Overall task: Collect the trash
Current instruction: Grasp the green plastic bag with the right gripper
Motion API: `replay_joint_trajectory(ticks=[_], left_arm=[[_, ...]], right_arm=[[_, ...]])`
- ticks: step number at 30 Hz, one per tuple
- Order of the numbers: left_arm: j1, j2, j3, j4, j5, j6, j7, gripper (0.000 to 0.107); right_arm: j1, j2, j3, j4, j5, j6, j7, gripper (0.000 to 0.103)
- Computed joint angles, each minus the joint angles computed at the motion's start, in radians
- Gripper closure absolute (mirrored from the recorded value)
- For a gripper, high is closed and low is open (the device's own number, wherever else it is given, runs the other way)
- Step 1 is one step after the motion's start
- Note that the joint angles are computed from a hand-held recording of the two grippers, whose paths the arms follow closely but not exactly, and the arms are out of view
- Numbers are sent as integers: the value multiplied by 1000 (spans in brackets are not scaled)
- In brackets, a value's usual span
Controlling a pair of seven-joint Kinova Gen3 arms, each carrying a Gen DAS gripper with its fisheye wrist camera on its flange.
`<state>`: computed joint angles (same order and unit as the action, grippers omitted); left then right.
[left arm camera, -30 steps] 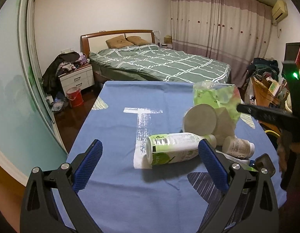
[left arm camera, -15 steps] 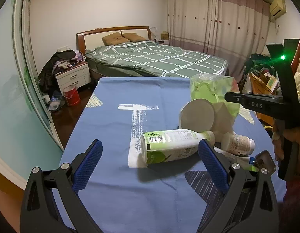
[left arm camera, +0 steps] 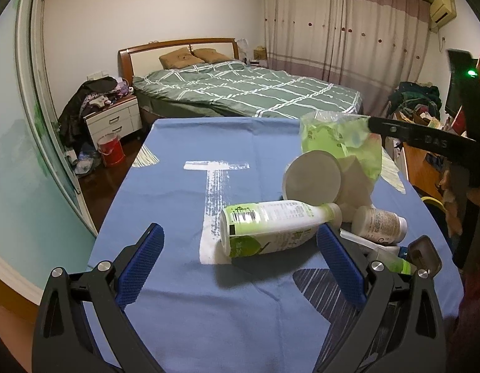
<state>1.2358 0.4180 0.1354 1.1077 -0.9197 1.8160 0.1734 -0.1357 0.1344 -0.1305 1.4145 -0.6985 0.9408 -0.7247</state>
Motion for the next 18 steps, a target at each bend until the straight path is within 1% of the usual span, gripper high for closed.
replay_joint_trajectory(ticks=[3, 4, 5, 6, 7, 9, 13, 18], left_arm=[[-3, -2, 0, 5, 2, -5, -1, 10], [-4, -2, 0, 6, 2, -6, -1, 10], [-4, -3, 1, 8, 2, -7, 0, 10], [-5, -3, 1, 8, 2, -7, 0, 10], [-7, -3, 1, 9, 4, -8, 0, 10], [-13, -7, 2, 18, 9, -15, 4, 10], [-22, -9, 6, 29, 17, -28, 9, 10], [-28, -5, 9, 28, 24, -44, -1, 10]], right_arm=[[-26, 37, -9, -38, 41, 19, -43, 41], [-35, 45, -12, -47, 59, 17, -61, 44], [-47, 53, -15, -55, 85, 13, -82, 49], [-63, 61, -11, -68, 111, 18, -101, 64], [-60, 62, -21, -68, 121, 17, -108, 77], [-61, 57, -26, -61, 134, 13, -113, 96], [-27, 27, -29, -25, 71, -2, -67, 98], [32, -37, -4, 19, -80, 9, 43, 98]])
